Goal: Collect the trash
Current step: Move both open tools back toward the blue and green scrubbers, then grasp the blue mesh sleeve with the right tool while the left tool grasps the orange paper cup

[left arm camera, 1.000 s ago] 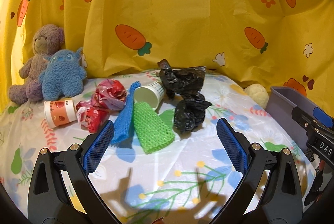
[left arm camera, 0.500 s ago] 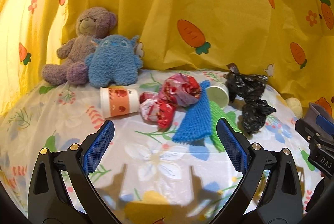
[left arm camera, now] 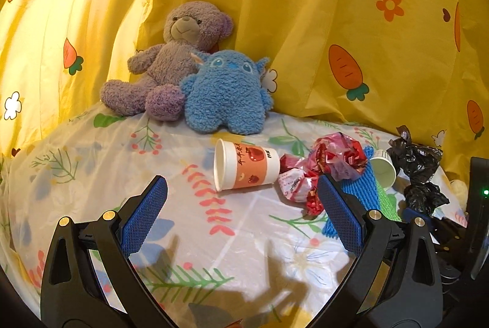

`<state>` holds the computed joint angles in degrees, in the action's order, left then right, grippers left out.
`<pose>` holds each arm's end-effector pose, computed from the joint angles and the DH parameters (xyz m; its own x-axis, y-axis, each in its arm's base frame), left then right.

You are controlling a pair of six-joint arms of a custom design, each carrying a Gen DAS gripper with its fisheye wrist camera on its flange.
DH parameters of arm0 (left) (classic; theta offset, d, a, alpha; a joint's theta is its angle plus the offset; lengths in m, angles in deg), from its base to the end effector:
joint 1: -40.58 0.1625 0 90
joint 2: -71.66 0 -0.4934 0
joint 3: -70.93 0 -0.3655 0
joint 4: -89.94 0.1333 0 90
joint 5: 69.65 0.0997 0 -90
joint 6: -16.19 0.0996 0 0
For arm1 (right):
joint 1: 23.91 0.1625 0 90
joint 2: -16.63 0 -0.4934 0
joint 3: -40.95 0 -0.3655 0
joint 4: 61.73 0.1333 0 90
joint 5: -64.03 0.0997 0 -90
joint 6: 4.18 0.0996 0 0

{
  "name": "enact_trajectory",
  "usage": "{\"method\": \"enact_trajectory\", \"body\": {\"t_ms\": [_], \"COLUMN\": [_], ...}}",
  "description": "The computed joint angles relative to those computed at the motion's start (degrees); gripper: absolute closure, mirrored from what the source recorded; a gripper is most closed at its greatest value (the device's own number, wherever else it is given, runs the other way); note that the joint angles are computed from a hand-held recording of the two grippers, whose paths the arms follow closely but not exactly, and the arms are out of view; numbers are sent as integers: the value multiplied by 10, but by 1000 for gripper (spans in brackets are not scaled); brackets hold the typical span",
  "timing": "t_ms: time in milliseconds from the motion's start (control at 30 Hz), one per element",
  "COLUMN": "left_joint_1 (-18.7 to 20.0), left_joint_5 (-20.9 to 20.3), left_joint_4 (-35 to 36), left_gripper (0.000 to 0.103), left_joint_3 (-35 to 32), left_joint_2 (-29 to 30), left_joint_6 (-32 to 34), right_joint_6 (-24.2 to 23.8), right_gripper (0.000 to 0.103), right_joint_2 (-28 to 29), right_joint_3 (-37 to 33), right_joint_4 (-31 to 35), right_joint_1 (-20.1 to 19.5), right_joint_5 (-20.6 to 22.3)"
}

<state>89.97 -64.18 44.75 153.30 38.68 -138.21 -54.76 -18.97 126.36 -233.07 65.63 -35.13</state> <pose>-0.2492 -0.6478 0.0535 -0.6274 -0.5997 -0.4967 0.3535 0.3490 -0.8679 0.1112 -0.7744 0.1388 -0.6317 -0.6005 0.4901 -0.7578 0.6117 -0.2272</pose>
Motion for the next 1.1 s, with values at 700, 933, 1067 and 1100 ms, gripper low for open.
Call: {"method": "enact_trajectory", "body": {"t_ms": [700, 933, 1067, 1100], "left_joint_1": [59, 89, 97, 98], "left_joint_5": [100, 193, 215, 220], "left_joint_4": [295, 393, 444, 454], "left_gripper": [26, 58, 69, 74], "left_joint_3": [-75, -110, -138, -141], "left_joint_2": [7, 14, 28, 29], "left_joint_6": [-253, -322, -337, -343], "right_joint_6": [-46, -49, -48, -48], "right_gripper": [94, 94, 94, 94], "right_joint_2": [-45, -59, -63, -65], "right_joint_3": [52, 68, 73, 75], "right_joint_4": [-63, -64, -65, -65], "right_joint_1": [-33, -40, -43, -44], "right_joint_5": [87, 98, 98, 98]}}
